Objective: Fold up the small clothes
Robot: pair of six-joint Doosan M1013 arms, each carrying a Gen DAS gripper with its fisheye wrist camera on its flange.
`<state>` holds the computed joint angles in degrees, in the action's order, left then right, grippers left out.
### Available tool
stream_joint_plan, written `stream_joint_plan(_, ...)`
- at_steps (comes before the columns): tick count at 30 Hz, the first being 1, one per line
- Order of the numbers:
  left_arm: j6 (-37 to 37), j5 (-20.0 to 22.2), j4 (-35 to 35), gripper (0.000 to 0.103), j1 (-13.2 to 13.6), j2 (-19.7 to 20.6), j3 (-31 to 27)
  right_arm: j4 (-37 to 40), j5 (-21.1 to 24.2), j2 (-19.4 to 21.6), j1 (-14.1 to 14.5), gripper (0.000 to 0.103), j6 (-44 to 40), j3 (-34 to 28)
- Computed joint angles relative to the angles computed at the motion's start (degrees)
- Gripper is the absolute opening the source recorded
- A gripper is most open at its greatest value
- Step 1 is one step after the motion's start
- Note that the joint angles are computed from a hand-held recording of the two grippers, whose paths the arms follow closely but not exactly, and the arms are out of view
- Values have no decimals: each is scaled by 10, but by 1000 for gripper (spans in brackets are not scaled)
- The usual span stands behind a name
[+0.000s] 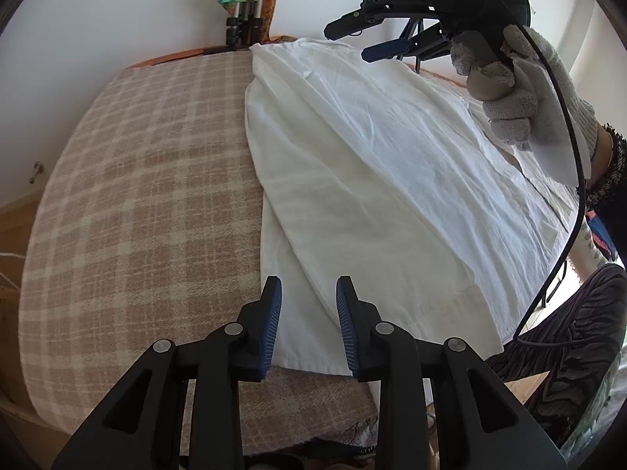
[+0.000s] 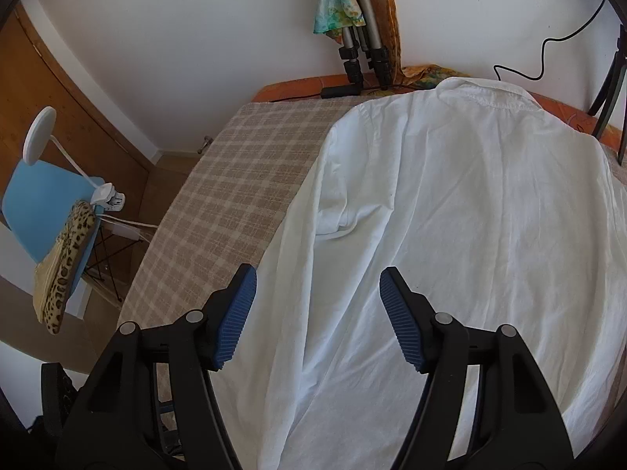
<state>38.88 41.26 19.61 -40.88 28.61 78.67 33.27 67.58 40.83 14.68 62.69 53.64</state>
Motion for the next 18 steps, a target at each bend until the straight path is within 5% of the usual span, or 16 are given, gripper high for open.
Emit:
stream_joint_plan(3, -9, 10, -7, 27, 2, 3, 5, -1, 22, 14, 15, 70, -3, -21)
stream_joint_plan(10, -23, -42, -29, 26, 10, -4, 23, -87, 48, 68, 49, 70, 82, -106)
stream_joint_plan(13, 19, -79, -83, 5, 16, -6, 31, -128, 80, 108, 57, 70, 150, -166)
stream_joint_plan(18, 58, -146, -116, 3, 15, -20, 51, -197, 97, 136, 73, 72, 169, -205)
